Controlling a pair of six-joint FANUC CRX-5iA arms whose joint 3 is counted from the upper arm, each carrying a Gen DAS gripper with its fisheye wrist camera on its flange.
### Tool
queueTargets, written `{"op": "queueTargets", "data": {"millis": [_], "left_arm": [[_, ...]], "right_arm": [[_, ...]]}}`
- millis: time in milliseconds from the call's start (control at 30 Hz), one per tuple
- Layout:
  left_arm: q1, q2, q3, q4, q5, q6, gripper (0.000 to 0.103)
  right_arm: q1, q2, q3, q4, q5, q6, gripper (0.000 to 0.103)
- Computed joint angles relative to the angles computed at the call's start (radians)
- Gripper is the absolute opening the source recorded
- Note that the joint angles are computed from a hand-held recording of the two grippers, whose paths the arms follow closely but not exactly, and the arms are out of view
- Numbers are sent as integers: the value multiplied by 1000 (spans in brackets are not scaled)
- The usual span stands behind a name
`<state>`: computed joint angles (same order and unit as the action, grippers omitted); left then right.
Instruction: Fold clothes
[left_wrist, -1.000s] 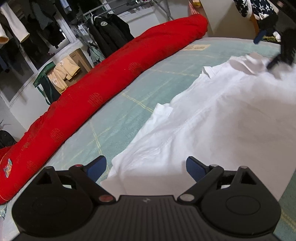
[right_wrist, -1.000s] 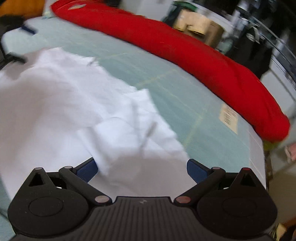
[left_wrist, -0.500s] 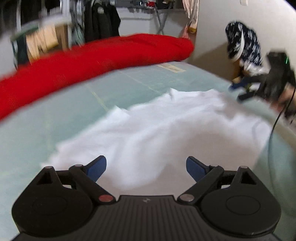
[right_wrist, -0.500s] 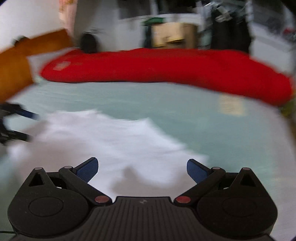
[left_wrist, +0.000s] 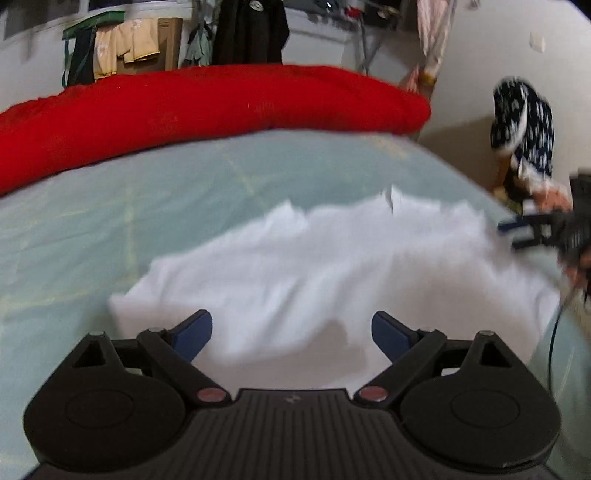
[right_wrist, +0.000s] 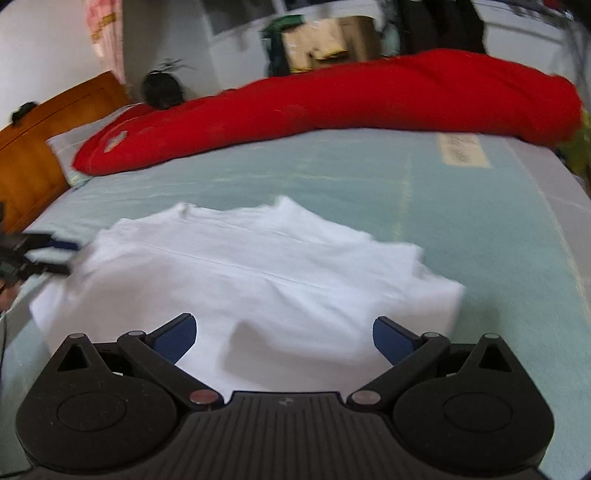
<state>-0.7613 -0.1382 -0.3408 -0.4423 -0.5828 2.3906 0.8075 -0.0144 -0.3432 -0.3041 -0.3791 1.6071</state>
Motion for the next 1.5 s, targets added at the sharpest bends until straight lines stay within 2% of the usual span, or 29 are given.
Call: {"op": "queueTargets", "data": {"millis": [67, 100, 200, 267, 367, 400, 467, 567, 667, 733, 800, 833, 933, 967, 1067, 1167, 1300, 1400, 1500], "left_arm": [[23, 40, 16, 15, 22, -3, 93], [34, 60, 24, 23, 32, -4, 93], [22, 101, 58, -3, -89, 37, 93], [-9, 54, 34, -36, -122, 71, 92], [-91, -14, 20, -106, -192, 111, 92], [-108, -37, 6, -107, -178, 92, 92], [-135, -66, -17, -80, -159, 37, 92], [-160, -65, -38, -30, -178, 22, 92], [-220, -80, -66, -15, -204, 51, 92], [-273, -68, -35, -44, -276, 56, 92], [-288, -72, -8, -50, -322, 55, 91], [-287, -85, -10, -51, -312, 65, 91], [-297, -86, 18, -129, -277, 122, 92], [-293, -72, 34, -150, -265, 135, 92], [-252, -31, 39, -121, -211, 106, 92], [-251, 3, 34, -90, -262, 105, 92], [-270, -50, -17, -91, -275, 139, 92], [-281, -48, 19, -113, -299, 126, 92], [-235, -32, 48, -109, -227, 83, 92]], "right_arm": [[14, 27, 25, 2, -4, 7, 103], [29, 37, 25, 39, -8, -37, 103], [64, 67, 7, 212, -13, -220, 103], [72, 47, -54, 331, 14, -346, 103], [79, -24, -137, 424, 35, -459, 103], [85, -50, -153, 422, 37, -460, 103], [94, -85, -143, 302, 25, -353, 103], [116, -126, -141, 163, 9, -260, 103], [164, -169, -204, 200, -2, -333, 103], [195, -214, -263, 243, -19, -398, 103], [236, -272, -336, 354, -9, -507, 103], [253, -298, -353, 396, -22, -556, 103], [283, -344, -387, 473, 23, -622, 103], [288, -335, -384, 485, 38, -630, 103], [295, -292, -372, 499, 45, -655, 103], [297, -241, -357, 495, 32, -677, 103], [289, -339, -460, 580, 68, -831, 103], [281, -362, -479, 666, 84, -921, 103], [234, -303, -480, 868, 190, -1043, 103]]}}
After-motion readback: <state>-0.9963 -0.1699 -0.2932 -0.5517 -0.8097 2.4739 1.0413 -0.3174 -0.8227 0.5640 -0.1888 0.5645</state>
